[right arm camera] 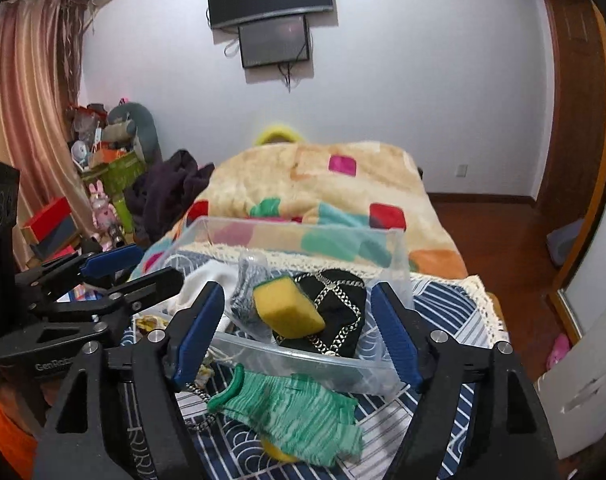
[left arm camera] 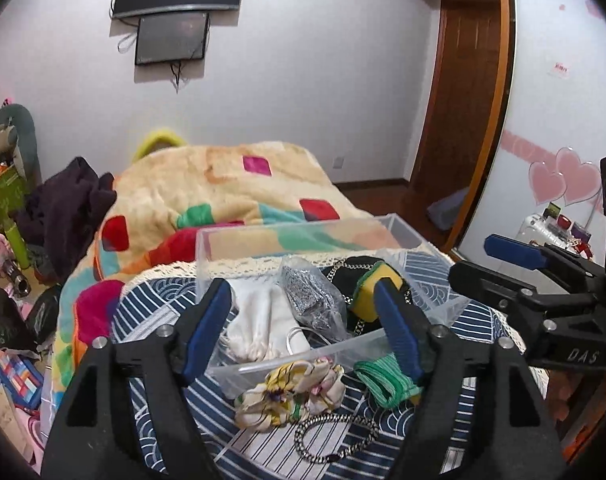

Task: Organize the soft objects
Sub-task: 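Grasp floral scrunchie with left tool while right tool grasps green knit sock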

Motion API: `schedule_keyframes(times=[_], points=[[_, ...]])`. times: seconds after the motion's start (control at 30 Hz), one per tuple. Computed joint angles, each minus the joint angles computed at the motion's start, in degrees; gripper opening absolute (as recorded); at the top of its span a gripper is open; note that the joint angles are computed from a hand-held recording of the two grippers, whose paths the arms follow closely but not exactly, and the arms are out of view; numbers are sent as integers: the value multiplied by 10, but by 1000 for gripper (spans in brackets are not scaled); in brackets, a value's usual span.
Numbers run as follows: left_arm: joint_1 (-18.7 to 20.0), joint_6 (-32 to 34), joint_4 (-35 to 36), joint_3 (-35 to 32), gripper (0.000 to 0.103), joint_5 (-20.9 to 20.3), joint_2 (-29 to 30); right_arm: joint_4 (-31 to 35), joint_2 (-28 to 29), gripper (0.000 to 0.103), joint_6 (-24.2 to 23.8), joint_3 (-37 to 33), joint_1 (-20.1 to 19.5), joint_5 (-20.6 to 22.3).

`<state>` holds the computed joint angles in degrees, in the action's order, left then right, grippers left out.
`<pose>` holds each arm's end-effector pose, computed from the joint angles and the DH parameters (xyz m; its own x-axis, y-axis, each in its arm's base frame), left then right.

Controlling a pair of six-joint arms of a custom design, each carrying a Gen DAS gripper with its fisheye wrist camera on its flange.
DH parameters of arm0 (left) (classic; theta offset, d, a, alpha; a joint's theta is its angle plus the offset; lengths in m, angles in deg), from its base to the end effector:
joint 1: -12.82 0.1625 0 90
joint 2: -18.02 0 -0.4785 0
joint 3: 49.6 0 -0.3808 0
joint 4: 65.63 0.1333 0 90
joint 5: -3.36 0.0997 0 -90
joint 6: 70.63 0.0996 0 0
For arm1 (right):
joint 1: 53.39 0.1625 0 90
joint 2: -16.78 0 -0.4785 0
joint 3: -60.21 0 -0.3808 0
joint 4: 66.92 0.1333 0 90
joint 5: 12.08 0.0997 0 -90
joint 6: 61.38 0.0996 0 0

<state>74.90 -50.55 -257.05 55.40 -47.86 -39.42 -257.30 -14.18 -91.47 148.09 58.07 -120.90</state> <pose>-0.1249 -0.6536 0.3195 -0.7746 0.1020 -0.6242 0.5772 0.5176 -0.6317 0.3705 -0.6660 0.0897 -0.6993 -0.4596 0.5475 -0.7121 0.5144 -0.4778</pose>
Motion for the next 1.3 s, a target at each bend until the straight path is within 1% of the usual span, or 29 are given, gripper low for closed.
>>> schedule_keyframes(times=[0.07,0.17,0.2,0.37,0.5,0.6,0.7,0.77,0.83,0.87,0.9,0.93,0.97,1.0,1.03,1.1,1.13,1.2,1.23,1.3], points=[[-3,4,-11,14,80,-2,-9,-22,-3,84,-1,11,0,3],[-5,4,-26,32,88,5,-15,-35,-4,84,-2,20,0,2],[-4,4,-26,36,89,8,-16,-33,-5,84,0,22,-1,3],[5,-14,-10,53,89,20,-15,-20,-3,84,6,34,-7,-5],[23,-53,28,57,89,19,-13,0,0,84,14,39,-15,-12],[33,-70,47,57,89,21,-7,20,-2,84,28,48,-24,-5],[37,-74,48,52,89,30,3,41,2,84,39,45,-29,-8],[37,-78,49,49,89,40,8,44,4,84,40,46,-31,-11],[37,-75,39,49,87,42,10,53,4,84,39,47,-34,-11],[37,-77,41,49,82,42,10,56,5,84,40,47,-35,-10],[39,-80,50,47,74,40,10,57,4,84,42,48,-35,-9],[42,-88,68,44,69,35,9,60,3,84,45,50,-37,-6],[46,-100,87,40,59,28,6,58,1,81,47,52,-37,-3],[48,-109,94,39,48,25,5,57,0,76,48,55,-38,-1],[51,-118,100,38,44,18,3,55,-3,72,48,57,-38,1],[55,-126,106,38,31,5,-1,49,-7,62,49,64,-39,6],[56,-128,106,39,28,2,-1,48,-10,59,50,67,-41,11],[54,-127,104,41,17,6,0,48,-12,45,47,70,-42,17],[52,-121,99,44,16,8,1,46,-13,43,43,71,-44,19],[48,-106,82,51,13,14,3,30,-14,33,34,80,-44,25]])
